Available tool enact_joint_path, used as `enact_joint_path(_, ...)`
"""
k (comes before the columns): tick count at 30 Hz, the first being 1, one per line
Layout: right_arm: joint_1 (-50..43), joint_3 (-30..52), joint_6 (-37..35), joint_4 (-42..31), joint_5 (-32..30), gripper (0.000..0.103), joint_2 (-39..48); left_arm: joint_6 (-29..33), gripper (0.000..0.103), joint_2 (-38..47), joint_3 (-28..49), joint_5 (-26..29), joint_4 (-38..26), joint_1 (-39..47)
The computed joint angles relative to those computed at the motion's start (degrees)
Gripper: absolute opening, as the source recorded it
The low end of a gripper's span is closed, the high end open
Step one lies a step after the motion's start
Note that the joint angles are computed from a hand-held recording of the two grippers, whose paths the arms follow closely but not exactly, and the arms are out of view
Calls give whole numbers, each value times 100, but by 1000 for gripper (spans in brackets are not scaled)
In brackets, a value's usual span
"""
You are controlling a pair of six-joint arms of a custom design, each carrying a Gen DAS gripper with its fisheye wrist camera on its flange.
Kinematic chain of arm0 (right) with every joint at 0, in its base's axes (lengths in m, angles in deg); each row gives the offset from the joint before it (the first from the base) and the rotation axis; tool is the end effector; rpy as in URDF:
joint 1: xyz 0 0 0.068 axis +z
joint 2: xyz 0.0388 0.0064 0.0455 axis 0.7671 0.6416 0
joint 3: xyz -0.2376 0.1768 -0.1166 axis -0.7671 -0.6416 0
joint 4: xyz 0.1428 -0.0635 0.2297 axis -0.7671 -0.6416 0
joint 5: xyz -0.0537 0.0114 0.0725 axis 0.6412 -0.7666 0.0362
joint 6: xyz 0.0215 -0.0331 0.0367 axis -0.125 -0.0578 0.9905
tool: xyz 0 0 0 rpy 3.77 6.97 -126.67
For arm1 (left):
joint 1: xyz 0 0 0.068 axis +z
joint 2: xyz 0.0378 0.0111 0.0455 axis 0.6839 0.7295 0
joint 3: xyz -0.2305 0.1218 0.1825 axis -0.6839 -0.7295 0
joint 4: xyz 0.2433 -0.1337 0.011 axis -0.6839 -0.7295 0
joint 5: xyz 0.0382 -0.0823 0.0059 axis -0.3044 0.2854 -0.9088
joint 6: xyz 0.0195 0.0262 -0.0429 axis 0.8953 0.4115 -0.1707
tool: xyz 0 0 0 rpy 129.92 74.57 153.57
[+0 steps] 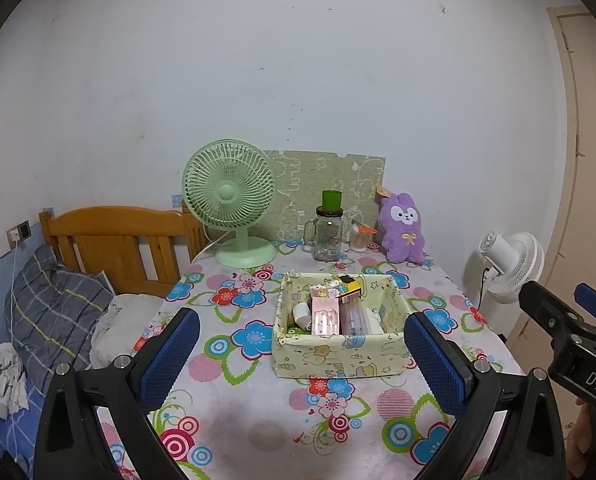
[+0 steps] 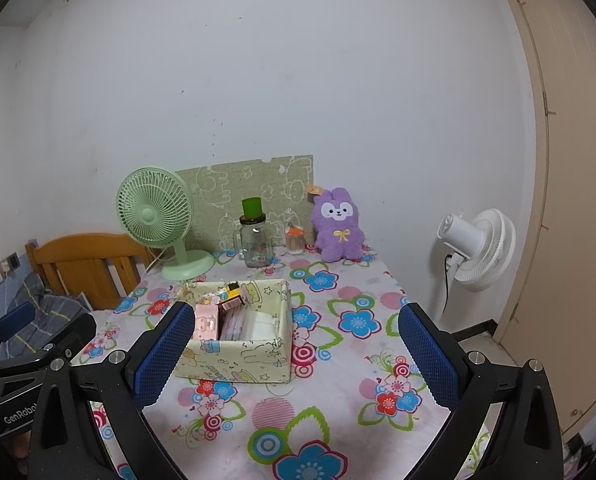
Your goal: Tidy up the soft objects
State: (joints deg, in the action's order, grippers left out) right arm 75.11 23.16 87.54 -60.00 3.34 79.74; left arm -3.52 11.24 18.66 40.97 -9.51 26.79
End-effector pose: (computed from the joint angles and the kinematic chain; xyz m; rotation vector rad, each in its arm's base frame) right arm 0.2041 0.0877 0.3404 -0.1280 1.9922 0.2095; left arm 0.1665 -0.0332 0.3393 -0.2327 1.9792 0.0987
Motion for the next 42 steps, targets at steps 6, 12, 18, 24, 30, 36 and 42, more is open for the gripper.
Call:
enact_joint_path(6, 44, -27, 12, 27, 23, 103, -15, -6, 103, -3, 0, 4, 0, -63)
enact_joint_path(12, 62, -28, 40, 29, 38, 103, -15, -30, 103, 38, 38, -18, -35, -78)
enact_joint_path(18, 70, -35, 28, 39, 54, 103, -20, -12, 103, 12, 27, 7, -15, -69)
enact_joint_path(24, 75, -23, 33, 11, 40, 103, -20, -30, 103, 4, 21, 7, -18, -47)
enact_joint_path(30, 105, -17, 39, 9, 50, 103, -11, -28, 103, 8, 28, 32, -23, -21)
enact_joint_path(36, 123, -16, 51, 18, 74, 103, -1, -11, 103, -2, 0, 4, 15, -43)
enact_joint_path(42, 135, -16, 68, 12, 73, 103, 0, -14, 103, 0, -7, -21, 28, -79)
